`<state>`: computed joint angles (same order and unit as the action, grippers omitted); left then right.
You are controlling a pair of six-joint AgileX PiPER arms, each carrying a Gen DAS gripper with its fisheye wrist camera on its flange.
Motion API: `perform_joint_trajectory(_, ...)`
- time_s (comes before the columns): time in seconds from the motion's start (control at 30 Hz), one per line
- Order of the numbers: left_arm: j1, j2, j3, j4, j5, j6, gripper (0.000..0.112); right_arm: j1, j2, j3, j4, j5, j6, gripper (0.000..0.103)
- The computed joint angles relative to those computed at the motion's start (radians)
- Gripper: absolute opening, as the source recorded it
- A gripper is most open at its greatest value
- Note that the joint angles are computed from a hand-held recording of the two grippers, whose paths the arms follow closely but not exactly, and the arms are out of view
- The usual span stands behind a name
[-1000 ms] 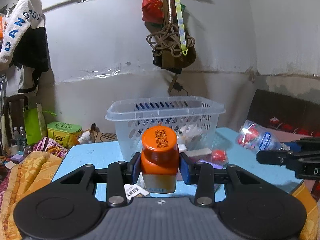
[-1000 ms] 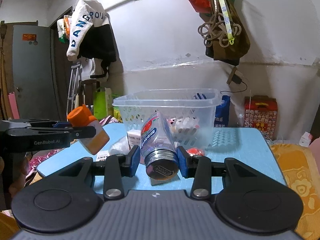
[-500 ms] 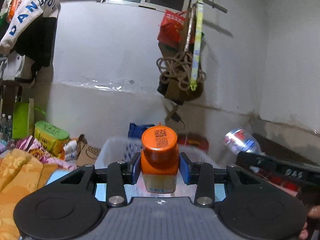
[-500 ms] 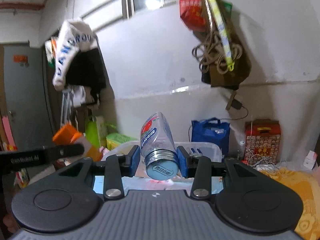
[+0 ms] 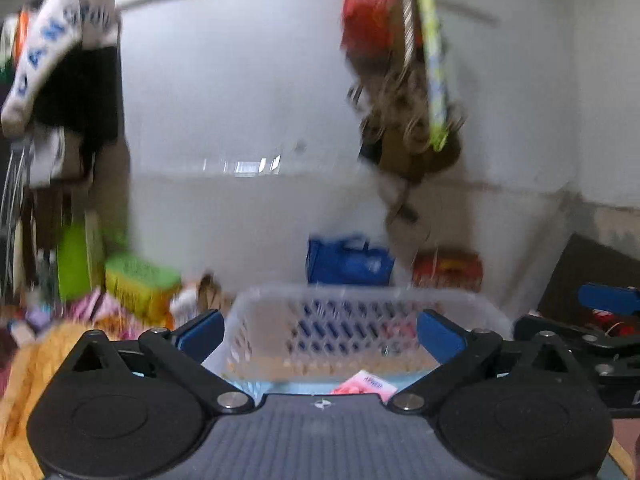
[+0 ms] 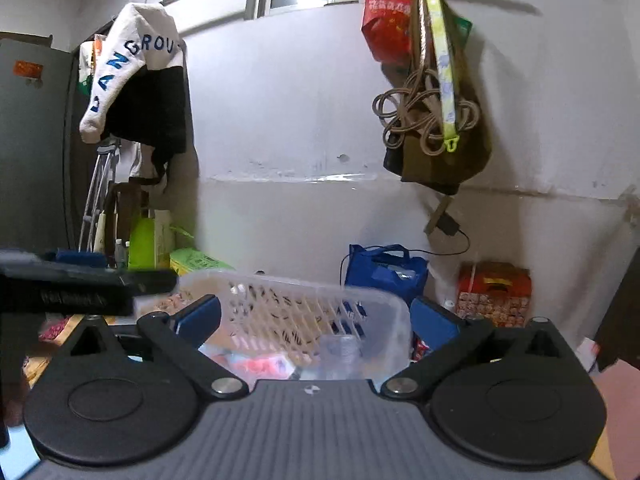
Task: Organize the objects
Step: 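Lift both bottles over the clear basket and open both tools to drop them, then grasp the KENT cigarette pack with the left tool while the right tool grasps the purple box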
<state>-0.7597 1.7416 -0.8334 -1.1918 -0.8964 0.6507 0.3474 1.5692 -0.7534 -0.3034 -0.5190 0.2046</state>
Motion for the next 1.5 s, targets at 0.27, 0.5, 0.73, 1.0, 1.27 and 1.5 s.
perform_joint_trajectory(0.27, -0.169, -0.048, 0.398, 0.111, -0.078, -0.368, 0.103, -0.093, -0.031, 0.349, -0.306, -0.070, 0.350, 0.103)
perform_joint_trajectory(0.5, -0.093, -0.011, 0.477, 0.181, 0.056, -0.506, 0.103, 0.069, -0.010, 0.400, 0.043, -0.124, 0.021, 0.103)
perform_joint_trajectory(0.73, -0.052, 0.068, 0.390, 0.163, 0.071, -0.401, 0.102, 0.181, 0.113, 0.297, 0.251, -0.117, -0.140, 0.103)
perform_joint_trajectory(1.0, -0.014, 0.108, 0.343, 0.203, 0.157, -0.346, 0.095, 0.222, 0.169, 0.199, 0.384, -0.046, -0.238, 0.092)
perform_joint_trajectory(1.27, -0.051, 0.128, 0.345, 0.211, 0.118, -0.370, 0.081, 0.177, 0.140, 0.219, 0.253, -0.007, -0.133, 0.049)
perform_joint_trajectory(1.5, -0.159, 0.136, 0.376, 0.130, 0.041, -0.353, 0.067, 0.130, 0.042, 0.326, 0.153, -0.007, -0.110, 0.048)
